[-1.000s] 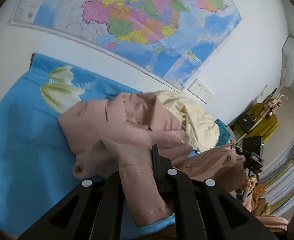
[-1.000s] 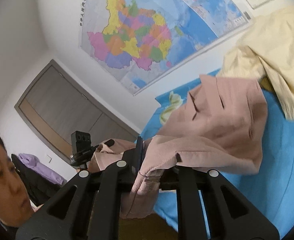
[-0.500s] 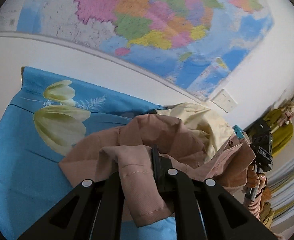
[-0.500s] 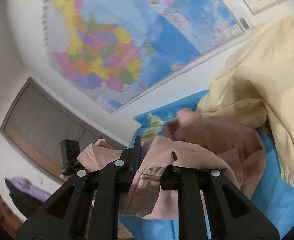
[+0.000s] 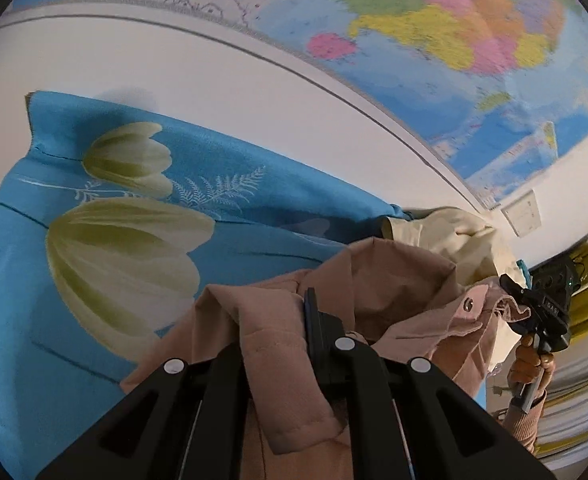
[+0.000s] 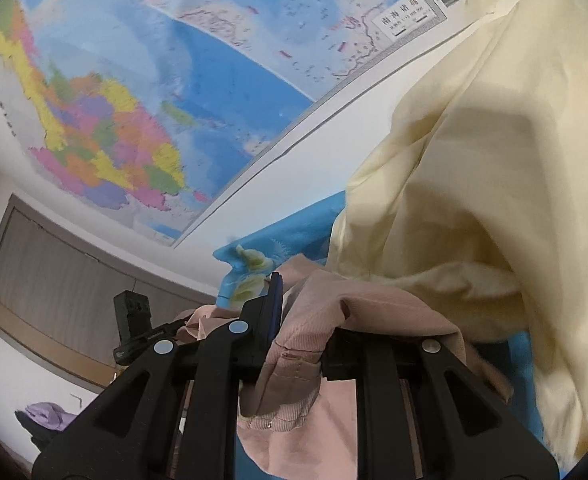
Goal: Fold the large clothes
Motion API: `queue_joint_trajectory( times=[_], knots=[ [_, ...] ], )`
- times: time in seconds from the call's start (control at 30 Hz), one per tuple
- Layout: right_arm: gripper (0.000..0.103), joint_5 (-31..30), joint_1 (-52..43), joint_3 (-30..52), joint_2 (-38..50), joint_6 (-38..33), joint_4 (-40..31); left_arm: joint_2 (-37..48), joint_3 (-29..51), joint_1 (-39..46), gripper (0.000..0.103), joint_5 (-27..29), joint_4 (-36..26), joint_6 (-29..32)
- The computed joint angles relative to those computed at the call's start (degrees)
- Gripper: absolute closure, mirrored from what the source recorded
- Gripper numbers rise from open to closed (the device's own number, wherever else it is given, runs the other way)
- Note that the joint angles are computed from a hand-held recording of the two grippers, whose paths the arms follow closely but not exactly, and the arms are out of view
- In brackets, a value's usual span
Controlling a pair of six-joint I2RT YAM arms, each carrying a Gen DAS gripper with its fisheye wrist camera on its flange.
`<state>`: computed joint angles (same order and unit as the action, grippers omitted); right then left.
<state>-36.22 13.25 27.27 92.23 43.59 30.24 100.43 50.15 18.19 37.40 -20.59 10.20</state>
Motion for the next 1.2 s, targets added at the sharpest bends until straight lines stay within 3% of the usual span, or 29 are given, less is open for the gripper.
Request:
queue_joint_trajectory(
  times=[0.13,0.23,0.27,0.3,0.37,0.4,0.53,0.63,0.73,0.8,0.87,0.93,1.0,1.07,1.1,1.17,1.2],
  knots=[
    [0.075,0.16,-0.57,3.87,6.04,1.16,-1.08,7.34,5.24,-1.99,0.093,-3.36,0.04,-3.76],
    [0.048,-2.08,-1.74,4.71,8.44,2.77,0.61,12.82,8.98,-2.61,0.085,-3.87,-1.63,-4.58],
    [0.033,-2.38,-1.93,4.14,7.61,3.21,0.96,13.37,9.18,-2.33,0.084,-3.53,-1.59,-4.3],
    [0.027,-1.85,-1.79,3.09,5.81,2.95,1.12,13.35,8.85,-1.95,0.081,-2.83,-1.4,-3.48],
    [0.022,-0.09,-0.53,1.69,0.53,-0.52,-2.26,12.03,7.7,-0.77,0.059,-0.74,-2.26,-0.72],
    [0.021,1.02,0.35,0.79,-2.51,-1.85,-4.05,10.09,5.84,0.41,0.057,0.77,-1.52,0.74],
    [0.019,12.44,6.46,-2.75,-17.0,-8.57,-14.11,-3.36,-5.77,3.21,0.037,-1.15,5.98,5.67],
    [0.019,31.15,19.75,-3.43,-25.04,-15.95,-20.83,-14.29,-14.36,3.26,0.033,-2.61,9.26,11.41],
    [0.017,39.38,31.33,-1.18,-20.05,-21.94,-20.56,-22.97,-20.97,-0.57,0.03,-4.66,10.36,16.78],
    [0.017,47.32,38.98,5.16,-8.61,-26.58,-22.65,-25.71,-24.18,-5.78,0.03,-7.42,11.81,19.03],
    [0.02,52.07,42.25,10.18,1.03,-30.38,-23.4,-25.62,-26.53,-12.5,0.029,-11.77,15.27,18.75],
    [0.038,58.96,43.71,15.13,9.21,-32.47,-25.21,-20.76,-26.07,-18.87,0.029,-16.28,18.65,17.34],
    [0.095,56.3,41.32,19.58,14.28,-32.73,-27.82,-14.83,-23.67,-22.87,0.034,-20.87,20.66,15.2],
    [0.096,50.96,37.83,18.8,12.91,-31.71,-25.8,-9.28,-20.16,-25.49,0.074,-25.58,21.37,13.18],
    [0.097,48.15,36.1,17.2,10.51,-31.85,-23.55,-7.58,-18.46,-25.66,0.085,-26.61,21.3,12.37],
    [0.097,46.57,33.86,15.68,6.2,-31.07,-21.98,-6.44,-14.71,-22.86,0.1,-22.26,19.29,10.79],
    [0.098,46.17,33.18,15.34,4.52,-31.37,-21.37,-6.86,-13.3,-21.53,0.1,-20.79,19.06,9.4]
  ],
)
